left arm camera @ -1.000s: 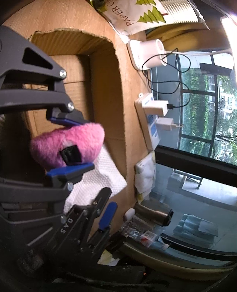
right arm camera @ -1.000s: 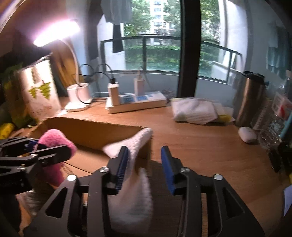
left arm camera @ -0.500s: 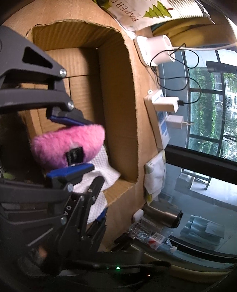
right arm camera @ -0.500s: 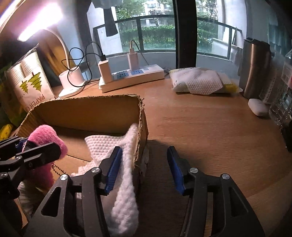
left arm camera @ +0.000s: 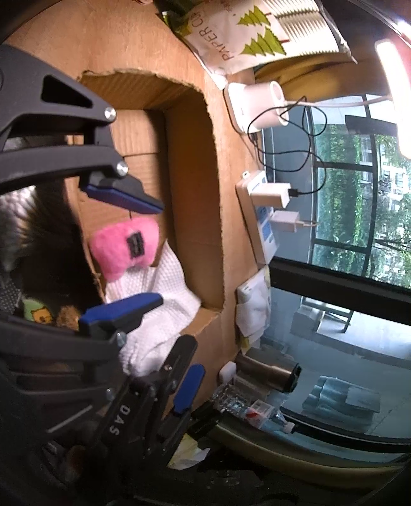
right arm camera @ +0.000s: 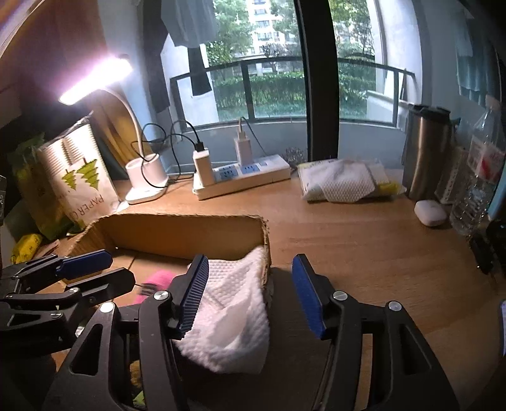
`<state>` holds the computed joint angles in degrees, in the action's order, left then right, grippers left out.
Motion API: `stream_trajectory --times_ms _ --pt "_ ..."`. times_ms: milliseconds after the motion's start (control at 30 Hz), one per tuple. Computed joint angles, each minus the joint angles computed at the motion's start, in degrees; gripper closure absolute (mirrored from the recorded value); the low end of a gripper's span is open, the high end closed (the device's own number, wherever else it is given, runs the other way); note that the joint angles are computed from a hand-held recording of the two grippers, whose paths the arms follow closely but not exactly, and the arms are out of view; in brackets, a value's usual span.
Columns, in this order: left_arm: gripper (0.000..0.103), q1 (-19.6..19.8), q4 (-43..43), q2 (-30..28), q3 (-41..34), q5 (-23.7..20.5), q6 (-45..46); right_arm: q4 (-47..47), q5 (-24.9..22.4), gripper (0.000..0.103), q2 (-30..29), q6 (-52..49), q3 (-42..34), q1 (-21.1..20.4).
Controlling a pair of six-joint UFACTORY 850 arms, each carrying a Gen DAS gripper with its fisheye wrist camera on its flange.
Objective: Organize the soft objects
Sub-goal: 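Open left tool to drop the pink pouch while right tool releases the towel into the box, then grasp the cotton swab bag with left tool while right tool grasps the brown fuzzy toy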
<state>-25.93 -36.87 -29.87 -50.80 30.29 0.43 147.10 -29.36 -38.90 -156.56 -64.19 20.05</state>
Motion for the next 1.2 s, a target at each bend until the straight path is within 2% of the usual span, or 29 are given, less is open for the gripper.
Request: stream_trajectory --times_ms 333,567,633,900,1200 --pt "0.048 -1.86 -1.72 4.20 5.32 4.31 -0.50 4.14 -3.78 0.044 5.47 -4.54 6.44 0.39" --pt "0.046 -2.71 -1.12 6.85 9.52 7.11 -3.10 6.92 -4.14 0.043 8.13 -7.37 9.93 0.91" --pt "0.042 -2.99 -0.94 7.49 10.51 7.79 -3.78 8.05 -4.37 0.043 8.82 -8.48 11.03 1.18" --pt "0.038 -4.67 -0.81 9.33 14.56 10.81 -5.75 10.15 -4.60 0.043 10.54 -10.65 14.66 2.18" --pt "0.035 -5.41 0.60 7.99 16.04 10.44 -9.26 10.04 -3.36 0.041 9.48 -11.20 15.38 3.67"
